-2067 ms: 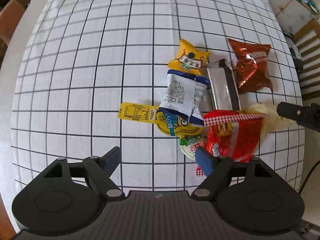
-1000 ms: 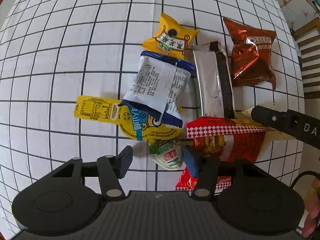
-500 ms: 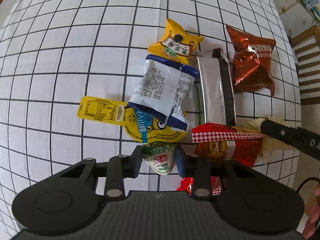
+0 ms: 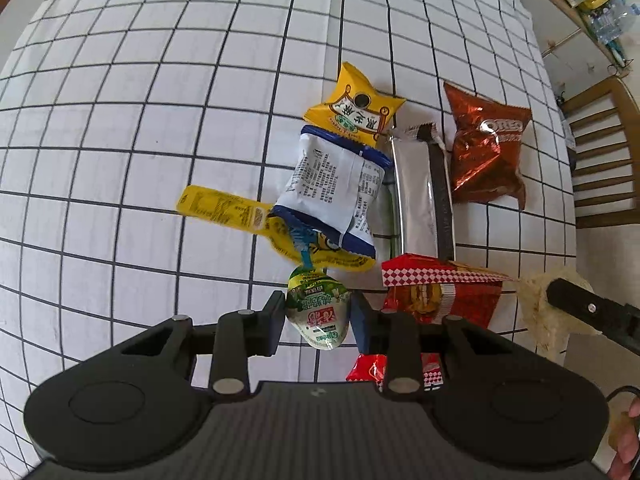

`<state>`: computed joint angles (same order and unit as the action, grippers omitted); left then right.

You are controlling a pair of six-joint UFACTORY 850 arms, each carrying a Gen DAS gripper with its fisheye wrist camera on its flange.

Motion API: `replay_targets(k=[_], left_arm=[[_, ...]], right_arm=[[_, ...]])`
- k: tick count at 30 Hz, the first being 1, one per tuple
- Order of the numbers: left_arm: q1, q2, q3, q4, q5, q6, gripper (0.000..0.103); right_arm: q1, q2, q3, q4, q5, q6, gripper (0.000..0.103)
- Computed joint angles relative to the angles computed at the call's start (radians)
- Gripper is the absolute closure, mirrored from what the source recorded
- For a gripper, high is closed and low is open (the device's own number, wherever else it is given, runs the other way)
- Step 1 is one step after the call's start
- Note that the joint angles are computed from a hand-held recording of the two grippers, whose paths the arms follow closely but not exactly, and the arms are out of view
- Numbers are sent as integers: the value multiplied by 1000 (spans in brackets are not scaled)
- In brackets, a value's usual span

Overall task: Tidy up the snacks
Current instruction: 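Grasp the cream packet with the right tool while the left tool grasps the green-labelled bottle, then lift both held items and carry them over the white box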

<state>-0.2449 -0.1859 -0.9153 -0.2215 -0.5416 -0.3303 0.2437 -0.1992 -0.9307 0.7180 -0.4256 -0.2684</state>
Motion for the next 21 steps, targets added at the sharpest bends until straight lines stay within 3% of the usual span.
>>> replay_targets(k=[11, 21], left_arm=[[1, 133, 60, -24, 1, 17, 69], [-66, 281, 125, 68, -3, -70, 69]], right_arm=[[-17, 137, 66, 106, -41, -150, 60], [-21, 289, 143, 160, -104, -257, 60]])
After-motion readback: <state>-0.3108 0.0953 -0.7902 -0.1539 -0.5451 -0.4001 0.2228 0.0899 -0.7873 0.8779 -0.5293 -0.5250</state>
